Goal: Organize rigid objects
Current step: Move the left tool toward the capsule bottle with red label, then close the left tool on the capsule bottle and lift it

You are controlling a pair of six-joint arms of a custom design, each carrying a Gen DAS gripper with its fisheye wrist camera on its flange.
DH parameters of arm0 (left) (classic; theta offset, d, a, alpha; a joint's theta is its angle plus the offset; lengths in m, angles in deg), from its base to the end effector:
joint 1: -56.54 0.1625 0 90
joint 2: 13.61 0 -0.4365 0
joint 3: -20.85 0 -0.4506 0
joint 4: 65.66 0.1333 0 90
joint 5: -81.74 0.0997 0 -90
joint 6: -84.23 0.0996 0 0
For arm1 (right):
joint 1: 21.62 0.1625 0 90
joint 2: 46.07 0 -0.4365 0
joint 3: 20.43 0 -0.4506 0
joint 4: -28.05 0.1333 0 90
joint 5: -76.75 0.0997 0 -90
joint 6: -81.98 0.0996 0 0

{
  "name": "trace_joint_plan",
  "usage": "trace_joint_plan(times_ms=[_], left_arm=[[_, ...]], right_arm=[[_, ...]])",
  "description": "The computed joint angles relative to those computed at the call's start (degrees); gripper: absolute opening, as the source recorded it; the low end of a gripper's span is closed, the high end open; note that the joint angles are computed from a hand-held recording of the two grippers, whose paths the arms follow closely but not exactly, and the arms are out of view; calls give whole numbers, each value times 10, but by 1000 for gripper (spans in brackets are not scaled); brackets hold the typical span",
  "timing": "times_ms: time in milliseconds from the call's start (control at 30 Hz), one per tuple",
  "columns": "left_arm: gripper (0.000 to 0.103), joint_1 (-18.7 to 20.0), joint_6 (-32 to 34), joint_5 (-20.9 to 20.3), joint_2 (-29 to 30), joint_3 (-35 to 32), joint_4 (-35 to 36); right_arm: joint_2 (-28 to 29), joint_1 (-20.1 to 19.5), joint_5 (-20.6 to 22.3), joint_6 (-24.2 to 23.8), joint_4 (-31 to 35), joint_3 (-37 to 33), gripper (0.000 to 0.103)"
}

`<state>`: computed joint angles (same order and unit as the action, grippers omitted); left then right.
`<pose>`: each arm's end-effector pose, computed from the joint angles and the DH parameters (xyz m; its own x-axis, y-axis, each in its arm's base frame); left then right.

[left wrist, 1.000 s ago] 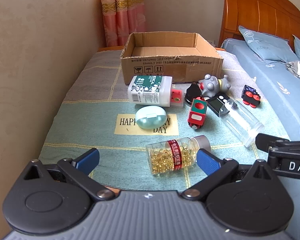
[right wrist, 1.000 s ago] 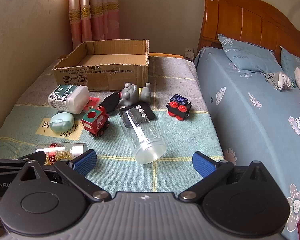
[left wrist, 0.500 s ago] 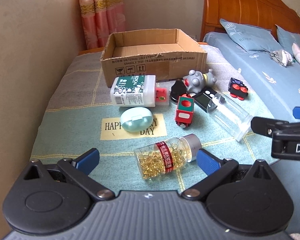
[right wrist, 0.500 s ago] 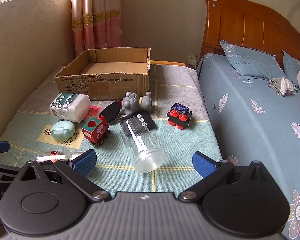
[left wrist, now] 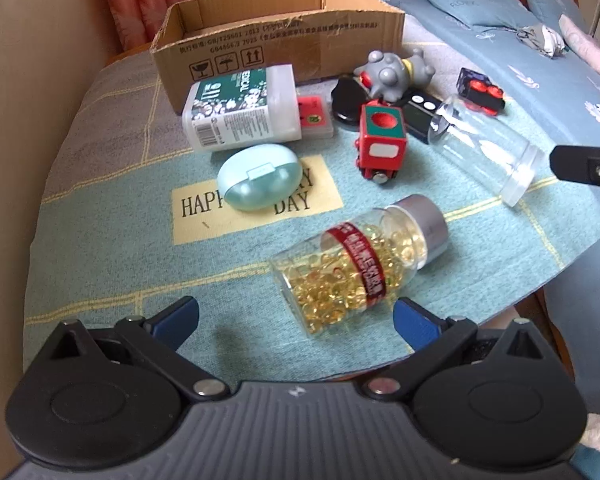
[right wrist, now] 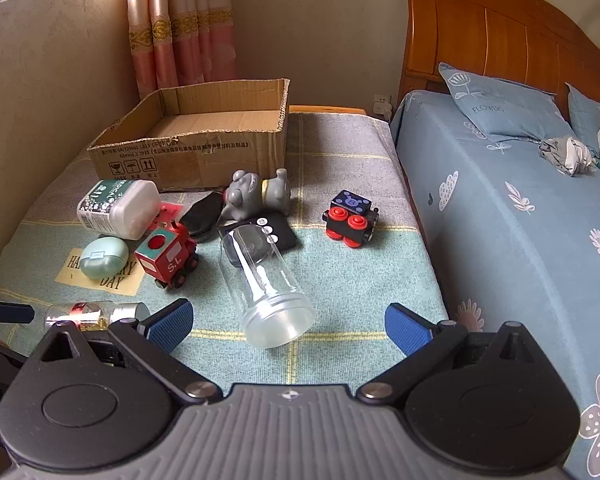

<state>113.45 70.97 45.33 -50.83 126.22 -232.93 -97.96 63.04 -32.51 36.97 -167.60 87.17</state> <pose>-0.1614 -0.6386 -0.0343 -0.6755 0.0217 -0.7371 0.3946 0.8550 -0.3365 0.0386 -0.6659 0.1495 -0.6903 -0.2134 0.6914 -0.6058 0.6929 -0.3910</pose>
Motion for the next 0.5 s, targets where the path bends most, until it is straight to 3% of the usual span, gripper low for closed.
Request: trace_joint_plan(times_ms=[267,500], left_arm=[[102,19,-21,8,-16,6,11],[102,31,-25,43,-18,-4,11]], right_arm=[[17,-12,-21,0,26,-24,103],[37,-23,-44,-3,49,-48,103]])
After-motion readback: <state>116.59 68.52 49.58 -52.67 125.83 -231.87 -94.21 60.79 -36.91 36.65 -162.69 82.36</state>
